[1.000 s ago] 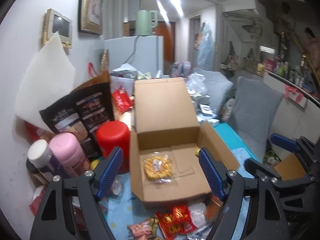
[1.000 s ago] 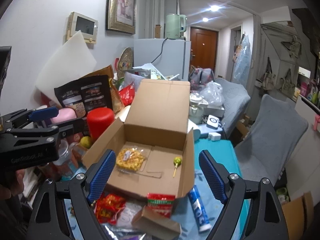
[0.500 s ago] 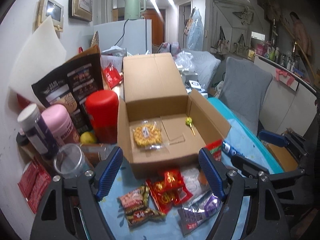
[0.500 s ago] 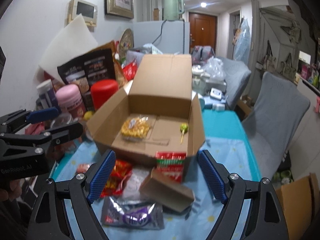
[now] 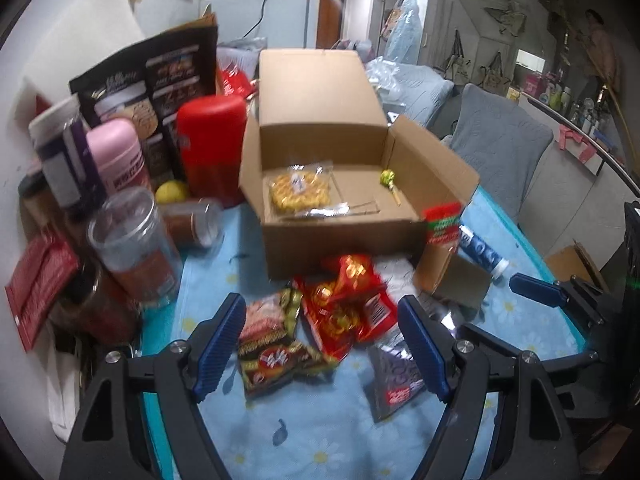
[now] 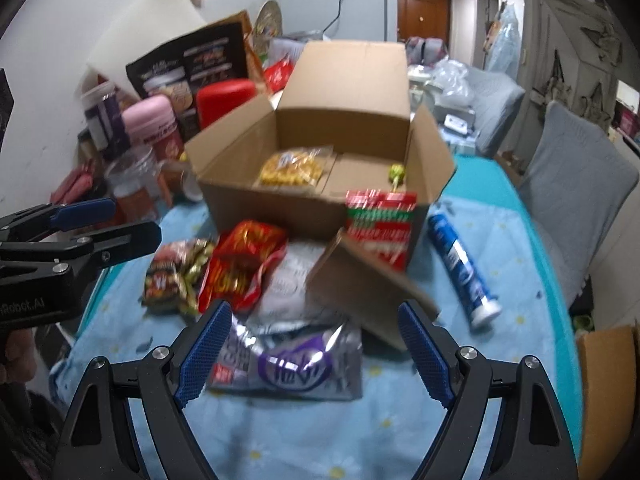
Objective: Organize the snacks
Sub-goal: 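Withdraw both tools from the box back toward the snacks on the table, then grasp the purple-silver bag with the right tool while the left tool grasps the cereal bag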
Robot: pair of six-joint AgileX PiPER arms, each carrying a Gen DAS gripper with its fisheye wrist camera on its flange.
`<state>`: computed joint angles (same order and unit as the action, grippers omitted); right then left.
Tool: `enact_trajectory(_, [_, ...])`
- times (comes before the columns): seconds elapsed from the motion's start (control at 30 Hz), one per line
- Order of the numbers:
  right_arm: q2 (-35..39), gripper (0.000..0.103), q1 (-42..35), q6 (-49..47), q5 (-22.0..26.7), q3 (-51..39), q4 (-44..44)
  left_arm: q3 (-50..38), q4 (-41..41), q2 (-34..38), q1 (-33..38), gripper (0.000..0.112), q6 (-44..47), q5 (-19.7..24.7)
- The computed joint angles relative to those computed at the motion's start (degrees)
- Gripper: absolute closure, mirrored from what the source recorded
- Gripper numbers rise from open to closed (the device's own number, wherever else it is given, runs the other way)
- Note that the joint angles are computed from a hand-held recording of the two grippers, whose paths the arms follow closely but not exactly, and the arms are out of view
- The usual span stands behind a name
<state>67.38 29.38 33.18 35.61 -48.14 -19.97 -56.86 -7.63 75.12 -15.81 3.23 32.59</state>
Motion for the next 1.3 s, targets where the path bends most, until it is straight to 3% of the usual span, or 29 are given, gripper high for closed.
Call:
enact_trajectory(0.27, [1.8, 0.017, 0.8, -0.1, -2.5, 4.0, 6.2, 4.6, -3.9, 0.1, 3.5, 0.034, 4.6, -1.2])
enact_trajectory(0.47, [1.8, 0.017, -4.8, -15.2, -3.6, 6.7, 24.9, 6.8, -6.6, 1.4, 5.4, 0.034, 7.9, -1.6])
enact_trajectory(0.73, [5.8, 0.018, -11.1, -26.7, -2.4, 6.0, 39.1, 7.2, -8.1, 3.4, 5.9, 0.034, 9.9, -2.4])
enact_trajectory(1.03, [9.3, 0.018, -13.7, -31.0, -3.0, 3.6, 45.0, 5.5, -10.7, 5.7, 7.5, 0.034, 13.2, -3.6])
enact_trajectory(1.3, [10.6, 0.021, -12.1, -26.7, -5.5, 2.7, 40.3, 2.4, -15.3, 10.4, 8.3, 0.034, 17.8, -3.4])
